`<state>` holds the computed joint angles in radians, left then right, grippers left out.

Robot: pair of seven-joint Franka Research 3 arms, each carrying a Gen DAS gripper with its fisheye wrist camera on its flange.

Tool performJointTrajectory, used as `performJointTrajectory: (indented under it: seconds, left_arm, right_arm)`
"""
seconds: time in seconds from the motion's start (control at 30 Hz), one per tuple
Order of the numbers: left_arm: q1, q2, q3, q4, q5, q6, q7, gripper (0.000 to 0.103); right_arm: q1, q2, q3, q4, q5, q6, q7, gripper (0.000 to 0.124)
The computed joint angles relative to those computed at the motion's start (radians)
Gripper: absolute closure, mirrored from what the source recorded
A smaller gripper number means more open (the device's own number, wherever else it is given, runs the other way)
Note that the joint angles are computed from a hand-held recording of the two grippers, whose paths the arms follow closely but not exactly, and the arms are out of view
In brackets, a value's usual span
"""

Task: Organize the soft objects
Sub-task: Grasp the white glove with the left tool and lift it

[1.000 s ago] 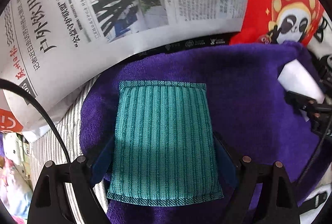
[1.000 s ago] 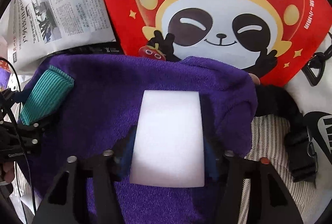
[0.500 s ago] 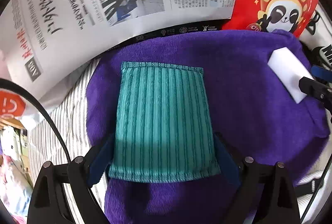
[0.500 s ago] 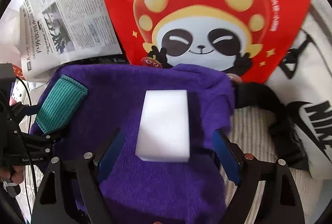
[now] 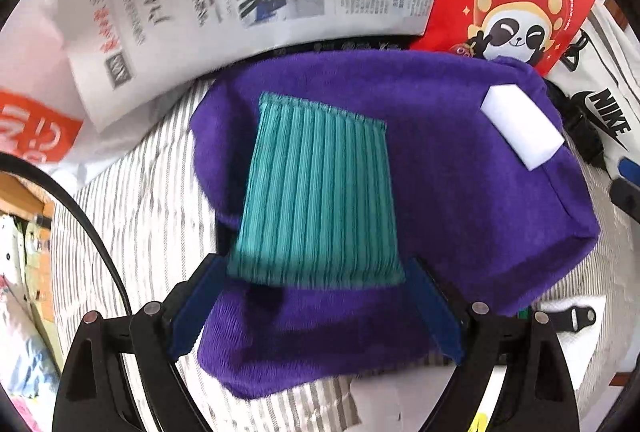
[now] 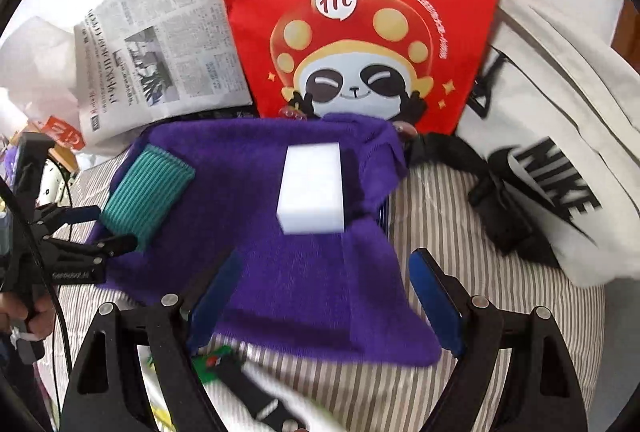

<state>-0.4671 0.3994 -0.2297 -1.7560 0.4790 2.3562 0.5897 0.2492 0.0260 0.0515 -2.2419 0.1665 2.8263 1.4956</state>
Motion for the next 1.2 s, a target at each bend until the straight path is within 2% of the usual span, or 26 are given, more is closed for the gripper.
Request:
performJointTrajectory:
  seconds: [0.07,0.2,0.37,0.47,0.57,0.6,0.63,0.67,0.73,0.8,0.83,0.87,0.93,1.03,1.1,1.2]
  left_arm:
    - [-0.002,-0.052,-0.002,-0.065,0.003,0.014,-0.032,0.011]
    - [0.016,-0.18,-0.025,-0.232,-0.006,0.129,-0.076,0.011]
    - [0.019,-0.271,-0.057,-0.359,-0.002,0.263,-0.103,0.011]
    - [0.012,-0.274,-0.067,-0.38,0.008,0.322,-0.118,0.011]
    - [0.036,-0.247,-0.064,-0.394,-0.038,0.409,-0.074,0.011]
    - [0.062,-0.24,-0.082,-0.39,-0.075,0.415,-0.047,0.011]
    - [0.052,-0.199,-0.069,-0.368,-0.127,0.439,-0.004,0.011]
    - [0.062,-0.171,-0.082,-0.356,-0.154,0.453,0.008,0.012]
    - [0.036,-0.123,-0.062,-0.314,-0.146,0.445,-0.024,0.015]
    - [-0.02,-0.107,0.001,-0.305,-0.053,0.467,-0.13,0.033]
    - [-0.029,-0.1,0.009,-0.297,-0.031,0.458,-0.151,0.042]
    - [-0.016,-0.092,-0.006,-0.292,-0.043,0.458,-0.131,0.053]
    - [-0.013,-0.101,-0.013,-0.305,-0.033,0.474,-0.117,0.068]
    - [-0.004,-0.147,-0.016,-0.36,-0.03,0.524,-0.133,0.078]
    - [0.016,-0.179,-0.036,-0.399,-0.06,0.553,-0.112,0.079]
    - [0.01,-0.245,-0.031,-0.454,-0.035,0.551,-0.136,0.08]
  right_arm:
    - [0.005,-0.03,0.002,-0.039,-0.028,0.014,0.03,0.038]
    - [0.0,-0.118,0.009,-0.139,-0.033,0.037,0.039,0.038]
    - [-0.027,-0.258,0.032,-0.29,-0.064,0.051,0.086,0.038]
    - [-0.013,-0.348,0.026,-0.38,-0.018,0.043,0.064,0.038]
    - [-0.028,-0.438,0.046,-0.464,-0.011,0.04,0.074,0.038]
    - [-0.024,-0.456,0.044,-0.48,-0.001,0.036,0.071,0.038]
    - [-0.013,-0.483,0.033,-0.504,0.018,0.028,0.063,0.038]
    - [-0.005,-0.502,0.025,-0.523,0.036,0.025,0.058,0.038]
    - [0.008,-0.536,0.01,-0.556,0.071,0.016,0.049,0.038]
    - [0.018,-0.557,-0.001,-0.579,0.098,-0.001,0.037,0.038]
    - [0.021,-0.565,-0.004,-0.587,0.107,-0.009,0.029,0.038]
    - [0.018,-0.574,0.001,-0.598,0.111,-0.009,0.029,0.038]
    - [0.015,-0.593,0.006,-0.619,0.12,-0.01,0.031,0.038]
    - [0.024,-0.605,-0.002,-0.636,0.145,-0.009,0.027,0.038]
    - [0.034,-0.606,-0.01,-0.641,0.164,0.001,0.022,0.038]
    - [0.043,-0.599,-0.011,-0.639,0.184,0.014,0.02,0.038]
